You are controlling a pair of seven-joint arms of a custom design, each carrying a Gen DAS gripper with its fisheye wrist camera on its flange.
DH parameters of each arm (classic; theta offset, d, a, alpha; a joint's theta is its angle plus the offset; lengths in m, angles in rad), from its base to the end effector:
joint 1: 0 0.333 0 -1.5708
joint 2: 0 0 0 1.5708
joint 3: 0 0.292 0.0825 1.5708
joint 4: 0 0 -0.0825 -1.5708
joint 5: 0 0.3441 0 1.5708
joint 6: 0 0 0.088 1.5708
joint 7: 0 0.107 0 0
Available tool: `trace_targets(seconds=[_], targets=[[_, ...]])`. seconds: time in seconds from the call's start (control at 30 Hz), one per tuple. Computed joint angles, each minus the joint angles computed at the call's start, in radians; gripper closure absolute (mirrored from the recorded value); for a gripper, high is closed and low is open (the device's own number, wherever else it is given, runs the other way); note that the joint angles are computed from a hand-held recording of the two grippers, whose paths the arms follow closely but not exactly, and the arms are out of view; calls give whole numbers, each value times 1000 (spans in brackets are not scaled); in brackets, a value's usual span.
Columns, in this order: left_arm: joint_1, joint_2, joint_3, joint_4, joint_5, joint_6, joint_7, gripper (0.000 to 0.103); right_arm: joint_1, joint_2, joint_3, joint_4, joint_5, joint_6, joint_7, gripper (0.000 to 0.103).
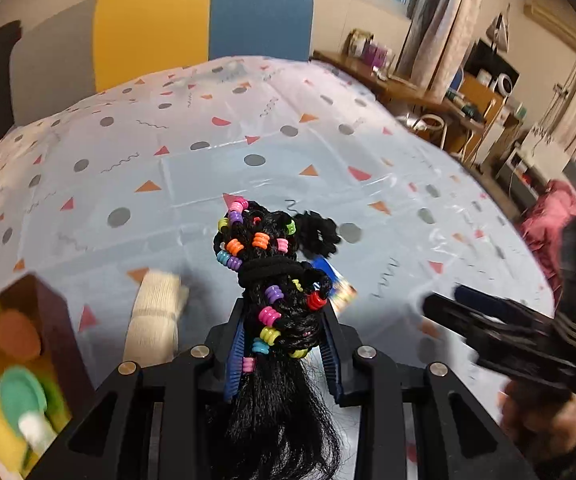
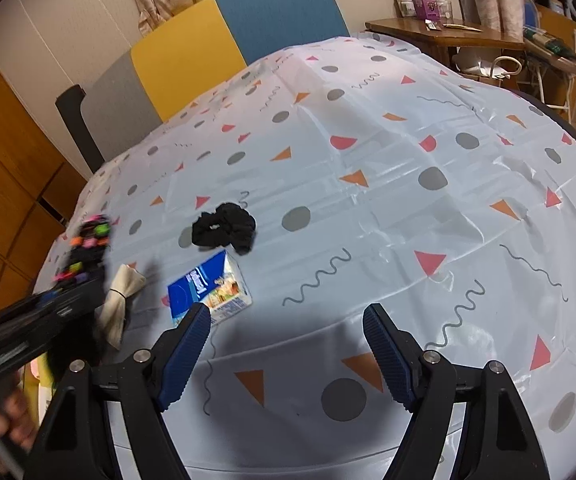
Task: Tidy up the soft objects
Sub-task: 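Grasp the blue Tempo tissue pack with the right gripper while the left gripper holds the hair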
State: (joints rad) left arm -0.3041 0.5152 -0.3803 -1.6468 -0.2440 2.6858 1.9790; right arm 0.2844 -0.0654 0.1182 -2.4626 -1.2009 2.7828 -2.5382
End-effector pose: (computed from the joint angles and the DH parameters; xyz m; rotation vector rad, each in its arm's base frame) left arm 0.5531 -0.3873 0.3923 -1.0947 2.7154 -0.9569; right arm 0.4048 0.2178 0.3466 -1.0675 2.2860 -0.5008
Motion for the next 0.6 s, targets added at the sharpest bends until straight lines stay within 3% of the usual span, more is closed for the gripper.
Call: trace_targets(seconds=[0.2, 0.37, 0.4, 0.6], targets=[[106, -169, -91, -236, -195, 86, 128, 70, 11, 27, -3, 13, 61, -2, -79, 24], [169, -327, -135, -423, -458, 124, 350, 70, 20, 51, -11, 29, 49, 33, -97, 20], [173, -348, -132, -445, -503, 120, 386, 70, 23, 58, -12, 34, 49, 38, -105, 15], [166, -466, -65, -574, -712, 93, 541, 70, 51, 116, -24, 82, 51, 75, -181, 9]])
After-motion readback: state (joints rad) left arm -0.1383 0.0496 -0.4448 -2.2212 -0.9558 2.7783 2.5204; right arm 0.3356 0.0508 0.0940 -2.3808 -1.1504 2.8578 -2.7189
